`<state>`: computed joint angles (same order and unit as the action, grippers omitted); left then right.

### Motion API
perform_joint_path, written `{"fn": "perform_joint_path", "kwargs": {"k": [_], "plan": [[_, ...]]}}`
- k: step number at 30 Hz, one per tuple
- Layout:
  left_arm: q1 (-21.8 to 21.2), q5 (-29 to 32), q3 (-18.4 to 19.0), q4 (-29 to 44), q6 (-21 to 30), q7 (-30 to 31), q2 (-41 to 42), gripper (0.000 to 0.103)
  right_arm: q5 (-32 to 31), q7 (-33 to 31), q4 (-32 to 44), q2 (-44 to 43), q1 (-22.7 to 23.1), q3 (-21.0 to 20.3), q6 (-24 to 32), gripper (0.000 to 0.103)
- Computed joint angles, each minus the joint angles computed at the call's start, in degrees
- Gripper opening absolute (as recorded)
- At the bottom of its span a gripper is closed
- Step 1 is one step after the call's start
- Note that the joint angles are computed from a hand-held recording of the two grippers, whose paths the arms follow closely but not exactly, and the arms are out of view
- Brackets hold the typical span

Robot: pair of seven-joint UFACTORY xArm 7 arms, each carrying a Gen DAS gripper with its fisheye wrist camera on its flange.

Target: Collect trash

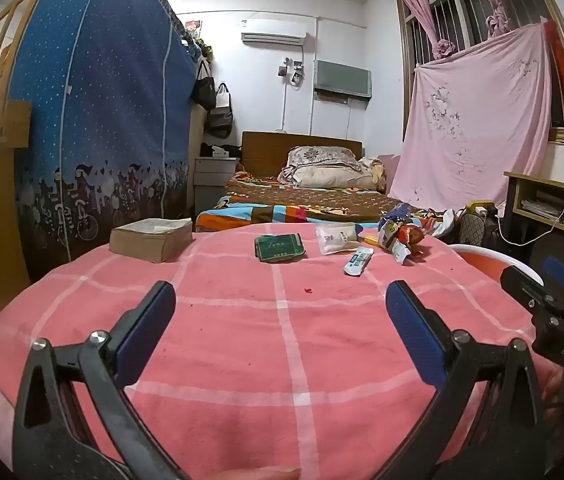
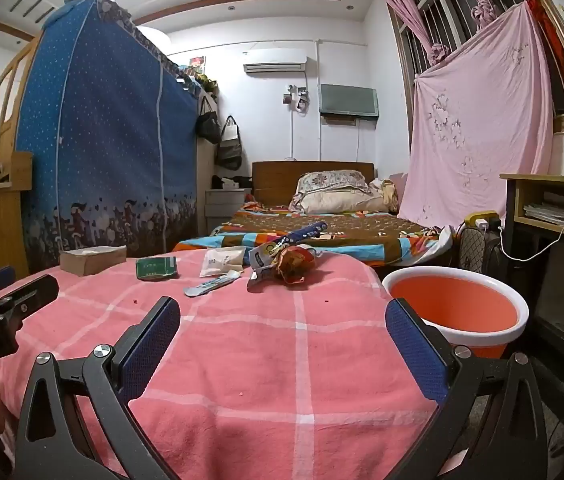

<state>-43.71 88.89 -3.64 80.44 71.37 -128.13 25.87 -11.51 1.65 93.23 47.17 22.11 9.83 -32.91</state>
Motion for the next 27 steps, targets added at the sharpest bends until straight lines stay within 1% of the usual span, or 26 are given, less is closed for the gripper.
{"fn": "perform_joint_path", "kwargs": {"k": [16, 18, 27], "plan": [[-0.2, -0.1, -0.6, -1.6, 1.0, -0.7, -1.0, 0.088, 0.2, -0.1, 0.1, 0.1, 0.2, -0.1, 0.0, 0.103], [-0.1, -0.2, -0.6, -0.7, 1.1, -0.3, -0.4, 0.088, 0.2, -0.1, 0.1, 0.1, 0.2, -0.1, 0.0, 0.103], [-0.4, -0.2, -0.4, -0.7, 1.1, -0.3, -0.3, 0.088, 0.1, -0.1, 0.1, 0.1, 0.2, -0.1, 0.0, 0.103]]}}
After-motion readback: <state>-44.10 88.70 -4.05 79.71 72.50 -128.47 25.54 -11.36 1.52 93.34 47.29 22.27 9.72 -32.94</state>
